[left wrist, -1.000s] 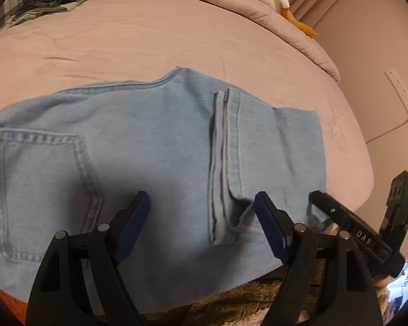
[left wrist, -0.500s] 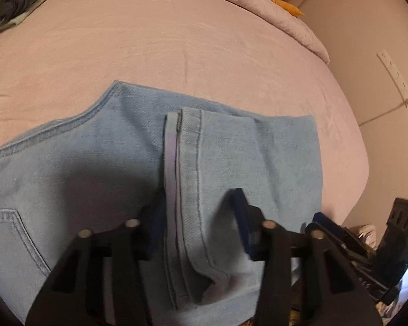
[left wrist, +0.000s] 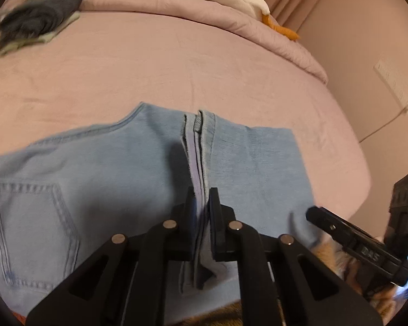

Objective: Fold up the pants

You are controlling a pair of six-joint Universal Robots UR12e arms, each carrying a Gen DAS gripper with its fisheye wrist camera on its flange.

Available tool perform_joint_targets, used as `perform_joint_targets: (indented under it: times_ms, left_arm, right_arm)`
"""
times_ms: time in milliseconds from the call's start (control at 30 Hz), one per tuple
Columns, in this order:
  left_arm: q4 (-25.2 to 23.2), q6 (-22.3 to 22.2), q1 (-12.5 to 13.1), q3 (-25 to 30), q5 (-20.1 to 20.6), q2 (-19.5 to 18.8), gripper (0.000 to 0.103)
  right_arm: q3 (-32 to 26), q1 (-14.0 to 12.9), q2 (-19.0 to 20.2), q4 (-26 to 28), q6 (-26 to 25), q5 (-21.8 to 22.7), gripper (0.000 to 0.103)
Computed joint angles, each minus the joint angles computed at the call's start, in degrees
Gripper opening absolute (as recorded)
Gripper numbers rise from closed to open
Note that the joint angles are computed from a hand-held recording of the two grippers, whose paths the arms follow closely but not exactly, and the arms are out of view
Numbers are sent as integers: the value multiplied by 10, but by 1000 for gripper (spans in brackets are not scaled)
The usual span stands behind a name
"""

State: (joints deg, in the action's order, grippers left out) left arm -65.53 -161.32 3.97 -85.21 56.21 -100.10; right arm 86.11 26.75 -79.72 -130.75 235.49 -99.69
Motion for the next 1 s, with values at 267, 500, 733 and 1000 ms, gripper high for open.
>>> perform_joint_targets:
  times_ms: [267, 500, 733, 1000]
  left_arm:
    - [70, -34, 5, -25, 69, 13, 3]
    - [0, -14, 23, -17, 28, 6, 3]
    - [32, -48, 31, -22, 19, 13, 27]
    - [26, -58, 35, -14, 0, 7, 41]
  right_arm:
    - [-26, 11, 12, 16, -27, -54, 57]
    - [-58, 7, 40, 35, -58, -40, 57]
    - [-65, 8, 39, 62, -44, -53, 57]
    - [-50, 10, 22, 69, -9, -76, 57]
